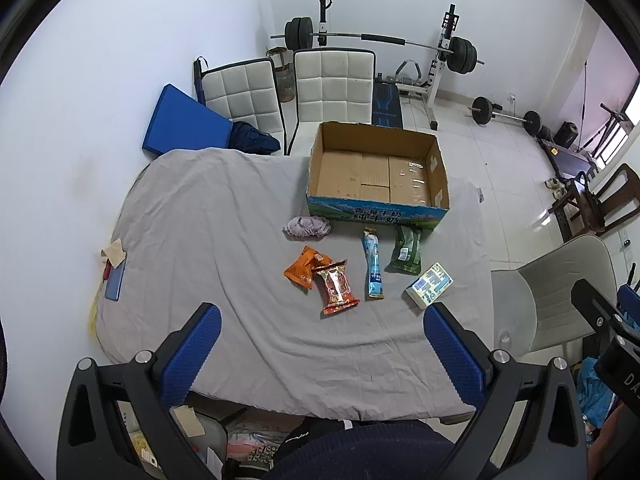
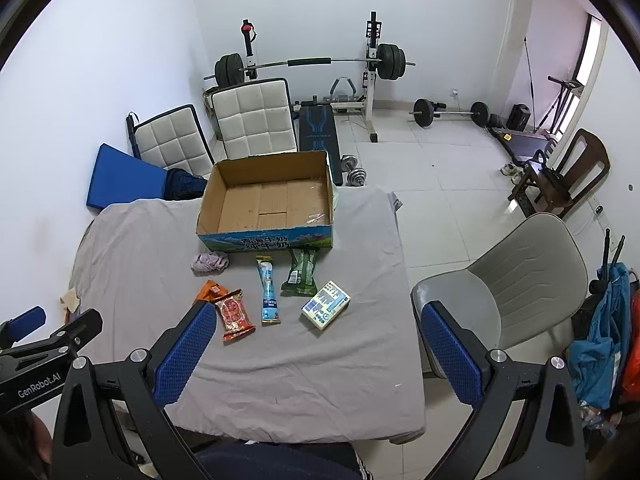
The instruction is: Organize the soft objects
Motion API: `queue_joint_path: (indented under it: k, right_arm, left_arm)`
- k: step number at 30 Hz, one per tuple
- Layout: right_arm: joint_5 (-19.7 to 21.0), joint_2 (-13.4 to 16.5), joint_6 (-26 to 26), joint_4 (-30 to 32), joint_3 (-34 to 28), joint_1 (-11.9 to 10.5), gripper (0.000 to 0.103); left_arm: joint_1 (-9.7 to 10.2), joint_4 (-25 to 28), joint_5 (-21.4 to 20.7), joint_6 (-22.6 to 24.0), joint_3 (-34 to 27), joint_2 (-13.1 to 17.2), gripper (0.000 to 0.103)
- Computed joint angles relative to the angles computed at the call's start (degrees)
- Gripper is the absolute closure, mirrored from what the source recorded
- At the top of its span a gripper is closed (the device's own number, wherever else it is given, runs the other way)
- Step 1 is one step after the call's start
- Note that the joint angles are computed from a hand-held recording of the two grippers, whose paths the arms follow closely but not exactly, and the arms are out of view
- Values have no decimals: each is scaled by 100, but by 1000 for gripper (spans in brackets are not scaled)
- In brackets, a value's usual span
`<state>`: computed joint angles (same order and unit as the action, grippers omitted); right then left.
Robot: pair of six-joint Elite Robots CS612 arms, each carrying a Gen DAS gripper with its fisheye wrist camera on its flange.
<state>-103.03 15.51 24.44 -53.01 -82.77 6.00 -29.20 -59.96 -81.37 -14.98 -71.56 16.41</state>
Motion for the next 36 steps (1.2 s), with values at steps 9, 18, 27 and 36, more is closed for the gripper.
queue_joint_path:
  k: [9,18,27,36]
  right_arm:
    - [28,4,-4,38,-40,-10,0]
    - [78,9,-49,66,-41,-13,0]
    - [63,17,-65,59,-59,-11,0]
    - [48,13,-57,44,-49,-12,0]
  left_arm:
    - [-6,-11,-17,9,-7,5,0]
    - [-25,-35,13,-14,1,-17,0]
    - [-54,-53,84,23,-56,-1,0]
    - [-44,-102,113,75,-100,17,0]
